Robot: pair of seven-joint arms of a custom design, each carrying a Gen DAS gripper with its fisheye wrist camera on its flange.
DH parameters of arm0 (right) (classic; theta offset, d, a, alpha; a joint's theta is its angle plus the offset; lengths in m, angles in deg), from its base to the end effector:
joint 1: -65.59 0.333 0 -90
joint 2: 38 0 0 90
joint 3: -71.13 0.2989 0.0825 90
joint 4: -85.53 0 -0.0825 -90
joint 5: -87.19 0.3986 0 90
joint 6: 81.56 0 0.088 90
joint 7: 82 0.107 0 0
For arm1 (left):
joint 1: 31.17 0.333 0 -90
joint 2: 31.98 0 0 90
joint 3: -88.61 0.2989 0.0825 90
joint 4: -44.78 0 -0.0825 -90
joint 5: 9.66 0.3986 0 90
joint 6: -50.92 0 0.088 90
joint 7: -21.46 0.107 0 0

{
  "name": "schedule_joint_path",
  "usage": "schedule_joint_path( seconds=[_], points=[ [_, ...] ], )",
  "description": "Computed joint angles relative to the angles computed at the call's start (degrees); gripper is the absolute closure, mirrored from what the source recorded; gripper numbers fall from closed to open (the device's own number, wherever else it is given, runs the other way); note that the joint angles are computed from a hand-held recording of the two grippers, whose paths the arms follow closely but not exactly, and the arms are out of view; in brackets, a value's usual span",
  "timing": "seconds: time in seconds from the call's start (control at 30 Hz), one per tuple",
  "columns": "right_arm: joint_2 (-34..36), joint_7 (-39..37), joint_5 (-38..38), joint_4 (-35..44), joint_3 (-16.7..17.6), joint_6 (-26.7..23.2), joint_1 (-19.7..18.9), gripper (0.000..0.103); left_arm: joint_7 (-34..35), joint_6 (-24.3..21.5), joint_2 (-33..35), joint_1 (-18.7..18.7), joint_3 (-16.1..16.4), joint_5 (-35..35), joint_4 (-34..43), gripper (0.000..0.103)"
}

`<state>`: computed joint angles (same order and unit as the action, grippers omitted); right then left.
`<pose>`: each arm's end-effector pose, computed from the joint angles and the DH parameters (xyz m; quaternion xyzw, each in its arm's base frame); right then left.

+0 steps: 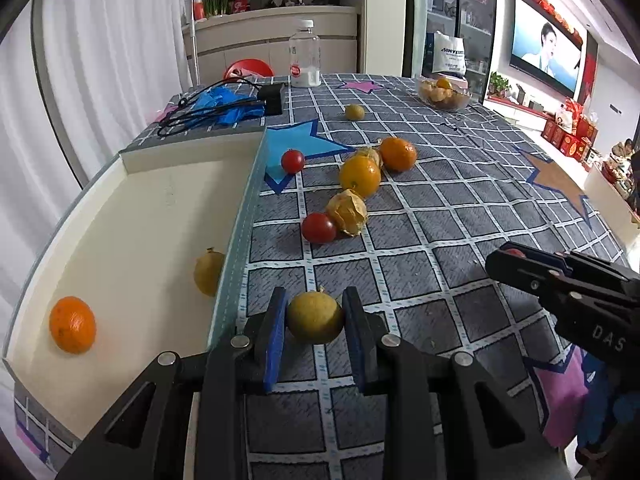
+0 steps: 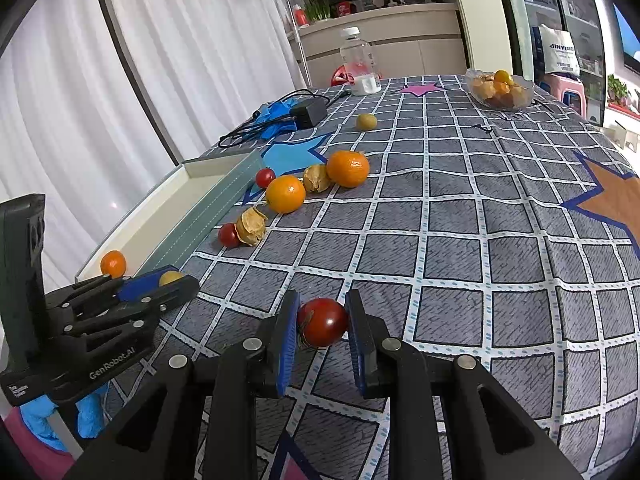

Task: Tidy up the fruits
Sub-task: 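Carry the tomato and lemon with both tools over the white tray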

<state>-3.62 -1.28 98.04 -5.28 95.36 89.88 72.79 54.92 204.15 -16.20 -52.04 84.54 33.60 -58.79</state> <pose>0.6733 0.3218 0.3862 -0.7437 0.5136 -0.1061 0.4146 0.6068 -0.3011 0.4286 -0.6505 0.6643 -0.2543 0.2662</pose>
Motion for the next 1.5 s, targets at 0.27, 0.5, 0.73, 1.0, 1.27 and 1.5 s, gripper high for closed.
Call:
schedule_joint_path(
  seconds=[0.27, 0.5, 0.73, 1.0, 1.27, 1.5],
  points=[
    [0.0, 0.4, 0.2, 0.4, -0.8, -1.1, 0.6, 0.078, -1.9, 2.6, -3.1, 0.8, 0.0, 1.7, -2.9, 0.073],
    [0.1, 1.2, 0.3, 1.0, -2.0, -2.0, 1.5, 0.078, -4.3, 3.6, -4.6, 1.7, -0.7, 4.5, -3.8, 0.073],
    [0.1, 3.3, -0.5, 2.1, -4.6, -3.6, 3.6, 0.078, -7.3, 4.5, -6.4, 3.1, -1.0, 6.8, -5.8, 0.073],
    [0.5, 7.3, -5.1, 5.0, -8.6, -5.5, 7.8, 0.078, -11.3, 6.2, -9.0, 6.1, -1.4, 9.8, -9.1, 0.073],
    [4.5, 4.8, -6.8, 14.3, -7.7, -9.8, 11.0, 0.078, -15.4, 7.2, -11.5, 9.6, -1.7, 12.7, -12.1, 0.073],
    [14.4, 1.0, -5.4, 32.6, -7.7, -19.5, 16.3, 0.078, -18.0, 5.3, -13.0, 12.3, -2.5, 15.2, -13.4, 0.073]
  ],
)
